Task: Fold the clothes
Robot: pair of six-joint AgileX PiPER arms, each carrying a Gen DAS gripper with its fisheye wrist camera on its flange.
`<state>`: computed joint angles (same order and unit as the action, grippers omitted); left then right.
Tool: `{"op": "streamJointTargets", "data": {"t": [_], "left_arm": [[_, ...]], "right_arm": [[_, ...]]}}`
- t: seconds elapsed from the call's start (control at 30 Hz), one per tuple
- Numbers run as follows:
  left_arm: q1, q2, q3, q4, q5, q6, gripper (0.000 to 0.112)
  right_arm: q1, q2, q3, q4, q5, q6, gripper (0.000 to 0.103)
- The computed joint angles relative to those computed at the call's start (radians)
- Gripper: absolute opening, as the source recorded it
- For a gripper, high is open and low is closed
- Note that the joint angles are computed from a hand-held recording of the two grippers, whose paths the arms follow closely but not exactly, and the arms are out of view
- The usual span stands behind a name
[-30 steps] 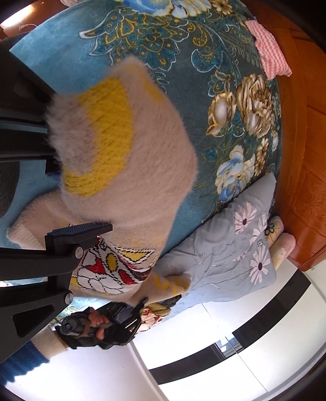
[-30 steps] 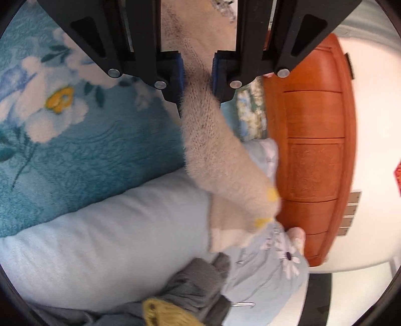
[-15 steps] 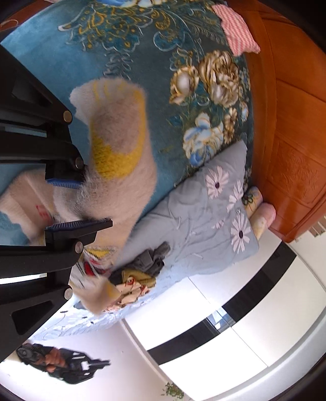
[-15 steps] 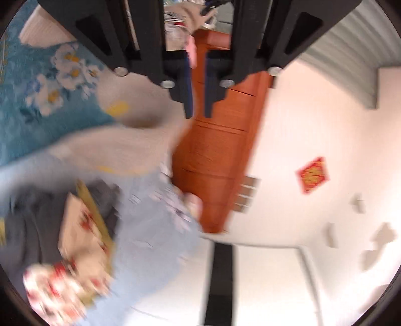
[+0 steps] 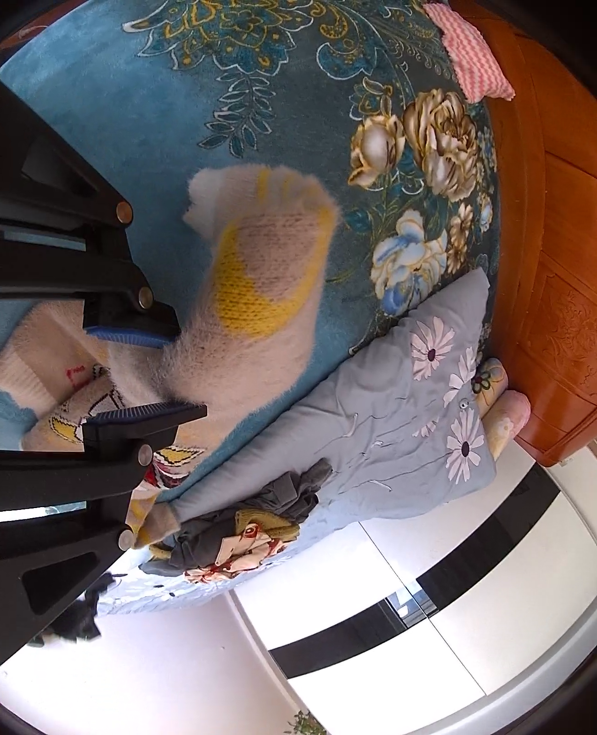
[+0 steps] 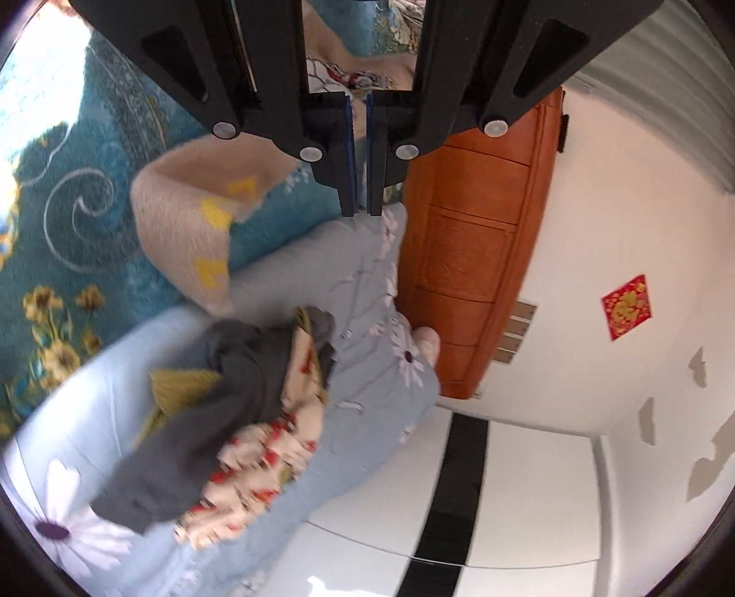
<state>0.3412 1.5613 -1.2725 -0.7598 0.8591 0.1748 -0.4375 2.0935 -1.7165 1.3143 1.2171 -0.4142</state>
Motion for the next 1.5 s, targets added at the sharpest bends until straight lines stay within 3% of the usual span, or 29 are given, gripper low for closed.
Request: {"op": "streamJointTargets", "data": {"t": [0.03, 0.1, 0.17, 0.33, 0.43, 0.7, 0.87, 0.9, 0.97, 1.07, 1.17, 1.27, 1.33, 1.43, 1.5], "left_arm": [[-0.001, 0.010, -0.004, 0.001, 0.006, -0.001, 0.028], [-0.003, 0.029, -0.013, 0.004, 0.019, -0.004, 0.038], [-0.011, 0.052, -0.017, 0.014, 0.023, -0.009, 0.046], [-0.027, 0.120, -0.028, 0.038, 0.006, -0.029, 0.053], [-0.024, 0.168, -0.043, 0.030, -0.010, -0.033, 0.055], [-0.012, 0.309, -0.159, 0.106, -0.014, -0.141, 0.058], [-0.006, 0.374, -0.236, 0.127, 0.006, -0.171, 0.062], [-0.010, 0.394, -0.271, 0.146, 0.016, -0.193, 0.062], [-0.018, 0.439, -0.337, 0.169, 0.035, -0.228, 0.064], [-0.046, 0.524, -0.467, 0.257, 0.072, -0.325, 0.065], [-0.064, 0.608, -0.582, 0.315, 0.133, -0.404, 0.065], [-0.068, 0.629, -0.584, 0.324, 0.116, -0.419, 0.064], [-0.066, 0.613, -0.546, 0.321, 0.080, -0.411, 0.062], [-0.061, 0.592, -0.512, 0.313, 0.055, -0.396, 0.037], [-0.062, 0.584, -0.521, 0.314, 0.065, -0.394, 0.027]], "right_arm": [[0.023, 0.015, 0.032, -0.015, -0.014, -0.002, 0.006], [0.071, 0.049, 0.086, -0.041, -0.054, 0.004, 0.017], [0.110, 0.087, 0.132, -0.038, -0.086, 0.018, 0.049], [0.191, 0.143, 0.200, -0.010, -0.187, 0.067, 0.052], [0.218, 0.167, 0.214, 0.057, -0.249, 0.074, 0.062], [0.280, 0.259, 0.126, 0.184, -0.366, 0.154, 0.062], [0.301, 0.287, 0.046, 0.146, -0.400, 0.258, 0.062], [0.301, 0.289, 0.041, 0.154, -0.401, 0.261, 0.060], [0.295, 0.291, 0.040, 0.173, -0.388, 0.250, 0.040], [0.286, 0.288, 0.032, 0.197, -0.355, 0.212, 0.025], [0.281, 0.273, 0.030, 0.225, -0.322, 0.152, 0.020], [0.275, 0.254, 0.045, 0.257, -0.293, 0.100, 0.020], [0.271, 0.240, 0.060, 0.283, -0.277, 0.074, 0.020], [0.267, 0.208, 0.098, 0.310, -0.263, 0.048, 0.020], [0.272, 0.186, 0.122, 0.326, -0.268, 0.038, 0.020]]}}
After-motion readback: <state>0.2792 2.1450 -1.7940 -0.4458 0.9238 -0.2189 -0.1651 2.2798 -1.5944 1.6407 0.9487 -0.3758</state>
